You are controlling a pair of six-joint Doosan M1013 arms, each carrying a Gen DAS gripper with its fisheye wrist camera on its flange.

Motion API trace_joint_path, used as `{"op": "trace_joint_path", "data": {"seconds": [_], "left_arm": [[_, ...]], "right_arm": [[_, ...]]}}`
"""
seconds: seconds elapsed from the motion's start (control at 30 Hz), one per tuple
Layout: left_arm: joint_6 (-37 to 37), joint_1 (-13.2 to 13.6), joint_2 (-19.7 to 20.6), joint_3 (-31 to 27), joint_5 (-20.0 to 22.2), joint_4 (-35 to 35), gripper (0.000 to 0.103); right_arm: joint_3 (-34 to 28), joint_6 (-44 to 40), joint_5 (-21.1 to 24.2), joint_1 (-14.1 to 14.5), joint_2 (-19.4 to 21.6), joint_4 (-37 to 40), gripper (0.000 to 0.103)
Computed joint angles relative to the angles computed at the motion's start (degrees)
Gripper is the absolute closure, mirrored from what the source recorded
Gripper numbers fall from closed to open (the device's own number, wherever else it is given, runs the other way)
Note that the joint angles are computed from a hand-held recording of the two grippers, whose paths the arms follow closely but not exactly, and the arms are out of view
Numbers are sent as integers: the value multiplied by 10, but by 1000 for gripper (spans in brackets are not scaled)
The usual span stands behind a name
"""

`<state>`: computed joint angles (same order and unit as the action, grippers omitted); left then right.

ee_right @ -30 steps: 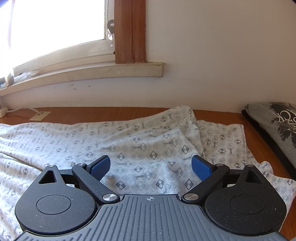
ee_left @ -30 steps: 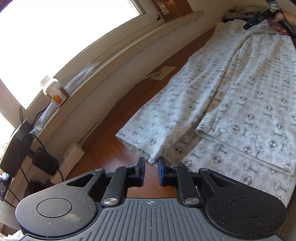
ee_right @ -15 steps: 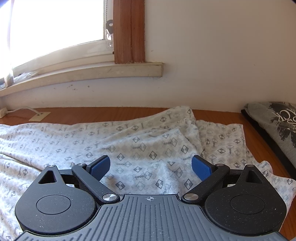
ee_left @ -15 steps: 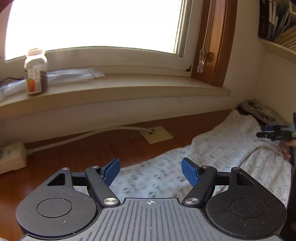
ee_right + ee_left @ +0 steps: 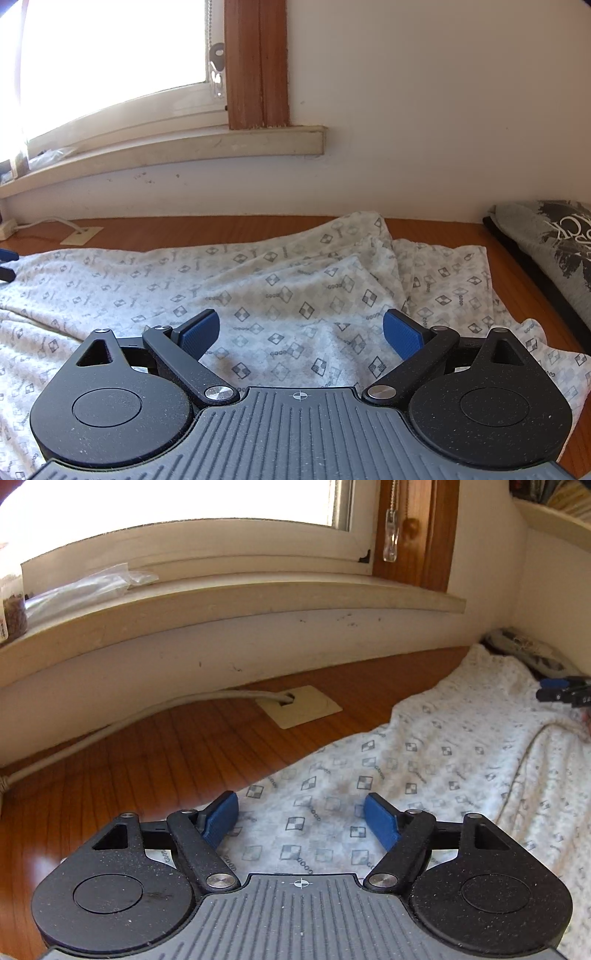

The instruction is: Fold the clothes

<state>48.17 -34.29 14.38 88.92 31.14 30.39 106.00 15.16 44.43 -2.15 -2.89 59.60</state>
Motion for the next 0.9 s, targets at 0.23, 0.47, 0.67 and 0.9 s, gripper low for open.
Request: {"op": "trace_joint_path", "data": {"seconds": [0.23,0.47,0.67,0.9], "left_arm": [[-23,2,9,-11,23,29,19],[-26,8,12,-17,30,32,17],[-54,2,11,-19,18,71,33],[171,5,46,-76,-40,-138,85]], "right_arm": [[-15,65,-19,22,6,-91,8],[-18,81,-22,28,9,-109,7],[-15,68,-22,25,9,-94,8],[-14,61,-27,25,8,-85,8]]}}
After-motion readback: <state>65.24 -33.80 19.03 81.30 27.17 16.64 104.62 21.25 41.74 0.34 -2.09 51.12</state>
